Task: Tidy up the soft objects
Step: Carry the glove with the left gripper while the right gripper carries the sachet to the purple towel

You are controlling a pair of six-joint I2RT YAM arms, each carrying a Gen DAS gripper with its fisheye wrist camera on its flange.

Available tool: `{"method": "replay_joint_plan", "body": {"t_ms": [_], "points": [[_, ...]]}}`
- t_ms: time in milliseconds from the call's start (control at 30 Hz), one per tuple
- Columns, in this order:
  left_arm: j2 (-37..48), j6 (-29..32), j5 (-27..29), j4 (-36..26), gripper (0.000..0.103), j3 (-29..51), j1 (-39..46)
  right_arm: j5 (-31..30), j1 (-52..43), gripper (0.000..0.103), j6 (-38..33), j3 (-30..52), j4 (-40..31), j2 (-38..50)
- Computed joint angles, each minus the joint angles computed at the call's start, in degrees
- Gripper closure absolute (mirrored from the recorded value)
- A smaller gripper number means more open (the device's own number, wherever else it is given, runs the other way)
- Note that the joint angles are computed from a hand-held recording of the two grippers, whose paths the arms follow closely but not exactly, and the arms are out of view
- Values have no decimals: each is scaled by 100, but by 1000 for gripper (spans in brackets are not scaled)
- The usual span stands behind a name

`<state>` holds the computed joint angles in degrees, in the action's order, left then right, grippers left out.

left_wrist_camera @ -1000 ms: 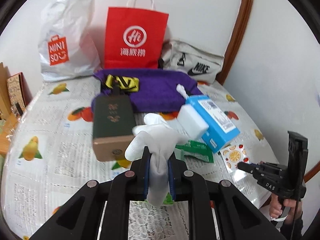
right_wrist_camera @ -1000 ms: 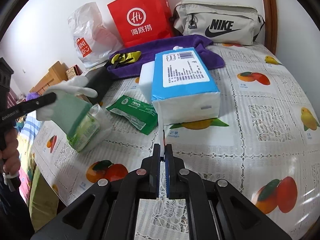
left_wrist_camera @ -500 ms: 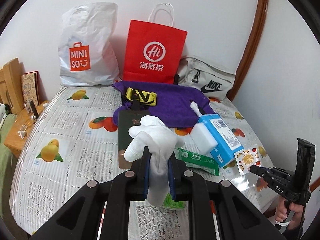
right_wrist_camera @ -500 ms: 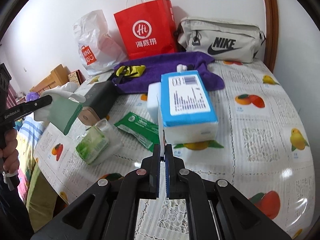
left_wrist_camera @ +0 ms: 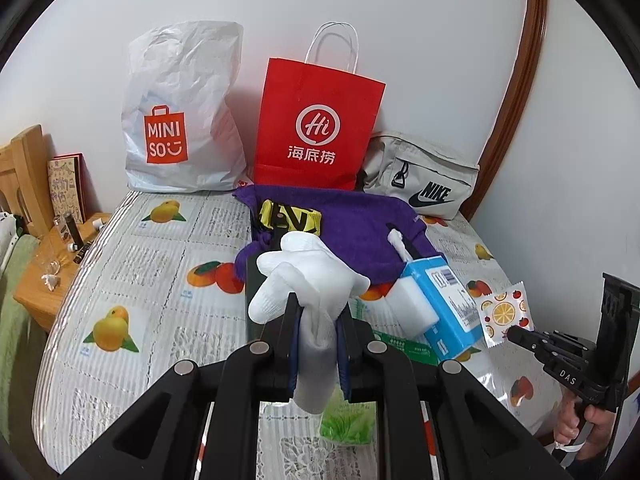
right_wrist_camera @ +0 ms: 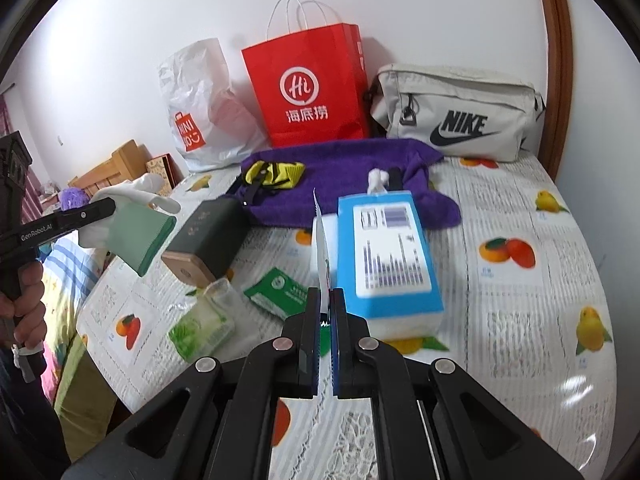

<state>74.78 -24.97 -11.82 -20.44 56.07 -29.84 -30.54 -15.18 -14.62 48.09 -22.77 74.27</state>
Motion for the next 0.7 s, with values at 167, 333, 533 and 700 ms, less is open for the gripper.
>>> {"method": "replay_joint_plan", "body": {"t_ms": [167, 333, 533, 700], "points": [[214, 76, 9, -46, 88, 270, 64, 12, 120, 99, 110, 383, 46, 282], [499, 98, 59, -115, 88, 564, 162, 108, 220, 99, 230, 807, 70, 638], [883, 191, 126, -170, 88, 973, 278, 177, 326, 99, 349, 1447, 31, 1139], [1296, 288, 261, -213, 88, 1372, 418, 287, 450, 99, 401, 1973, 99, 1633]]}}
